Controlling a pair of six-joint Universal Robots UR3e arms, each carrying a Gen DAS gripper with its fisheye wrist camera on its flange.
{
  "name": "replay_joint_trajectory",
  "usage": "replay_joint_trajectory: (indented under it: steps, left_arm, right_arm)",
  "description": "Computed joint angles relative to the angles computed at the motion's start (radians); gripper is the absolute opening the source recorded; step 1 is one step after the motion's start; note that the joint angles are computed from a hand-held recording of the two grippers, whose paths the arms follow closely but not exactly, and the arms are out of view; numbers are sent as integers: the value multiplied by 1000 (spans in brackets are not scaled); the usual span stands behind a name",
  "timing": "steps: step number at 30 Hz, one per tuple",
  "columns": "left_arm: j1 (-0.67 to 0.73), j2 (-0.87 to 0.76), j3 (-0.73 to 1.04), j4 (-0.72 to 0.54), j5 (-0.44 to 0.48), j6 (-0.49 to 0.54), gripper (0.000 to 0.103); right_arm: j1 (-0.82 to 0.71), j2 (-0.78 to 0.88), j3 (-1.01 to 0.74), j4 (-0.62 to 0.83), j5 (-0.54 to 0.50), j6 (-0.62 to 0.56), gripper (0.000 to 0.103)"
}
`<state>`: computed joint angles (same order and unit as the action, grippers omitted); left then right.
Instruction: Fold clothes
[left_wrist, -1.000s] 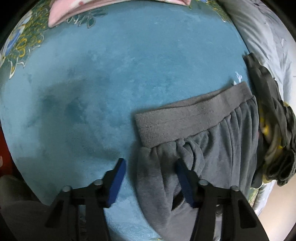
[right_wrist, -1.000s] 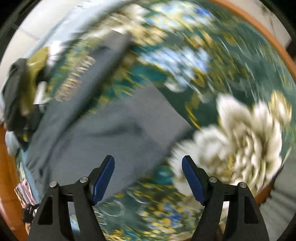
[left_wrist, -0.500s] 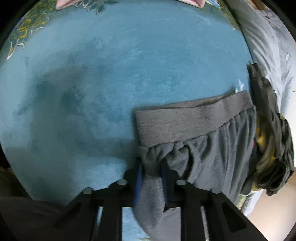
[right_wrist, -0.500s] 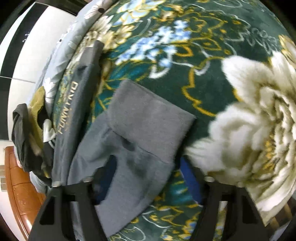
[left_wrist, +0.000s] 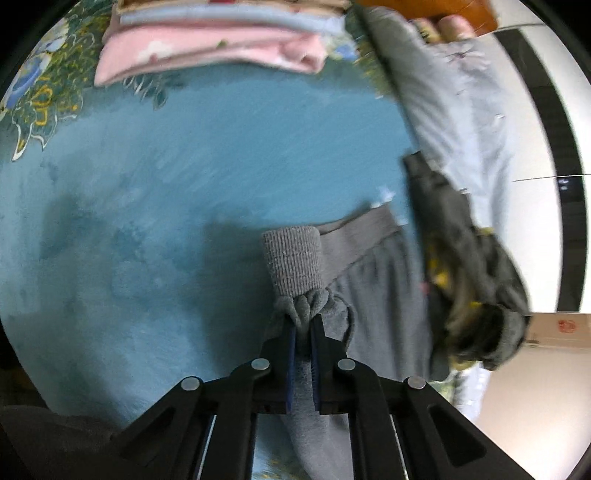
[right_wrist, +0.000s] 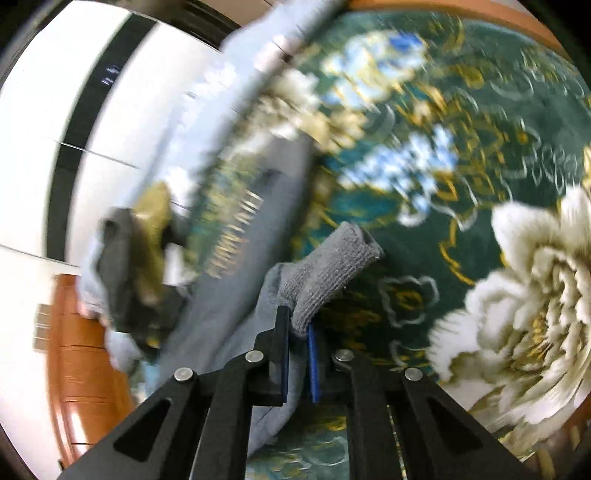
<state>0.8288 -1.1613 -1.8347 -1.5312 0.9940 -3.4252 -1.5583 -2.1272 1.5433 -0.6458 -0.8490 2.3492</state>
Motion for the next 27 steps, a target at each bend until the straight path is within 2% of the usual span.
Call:
replay_joint_trajectory:
  steps: [1, 2, 3, 6, 7, 9, 11, 14, 17, 19, 23, 27]
  left_arm:
    - [-7, -13, 2, 50, -32, 3, 7]
    - [-54, -68, 39, 121, -10, -46, 7]
    - [-102, -127, 107, 113, 26, -99, 7]
    - [-169, -182, 181, 141, 44, -188, 7]
    - [-146, -154, 179, 101, 34, -181, 7]
    - [-145, -174, 186, 127, 22, -227, 7]
    - [-146, -196, 196, 153, 11, -274, 7]
    - [-211, -320, 315, 176, 38, -347, 7]
    - [-261, -438, 428, 198, 52, -407, 7]
    - [-292, -540, 530, 204, 44, -451, 7]
    - [-356, -768, 792, 161, 60, -493, 7]
    - [-389, -987, 1039, 111, 44, -534, 7]
  right_arm:
    - [-32, 19, -65, 87, 20, -52, 9]
    - [-22, 40, -102, 103, 48, -52, 9]
    - [29, 63, -122, 56, 73, 4, 9]
    - [196, 145, -190, -116, 103, 188, 8]
    - [253, 179, -214, -184, 103, 268, 8]
    - [341, 237, -234, -313, 105, 404, 8]
    - [441, 319, -255, -465, 71, 553, 8]
    - [585, 482, -290, -689, 5, 753, 8]
    - [680, 617, -320, -825, -51, 892, 8]
    - [728, 714, -393, -858, -84, 958, 8]
    - [822, 948, -654, -859, -164, 1067, 8]
    - [891, 1185, -975, -796, -222, 1154, 8]
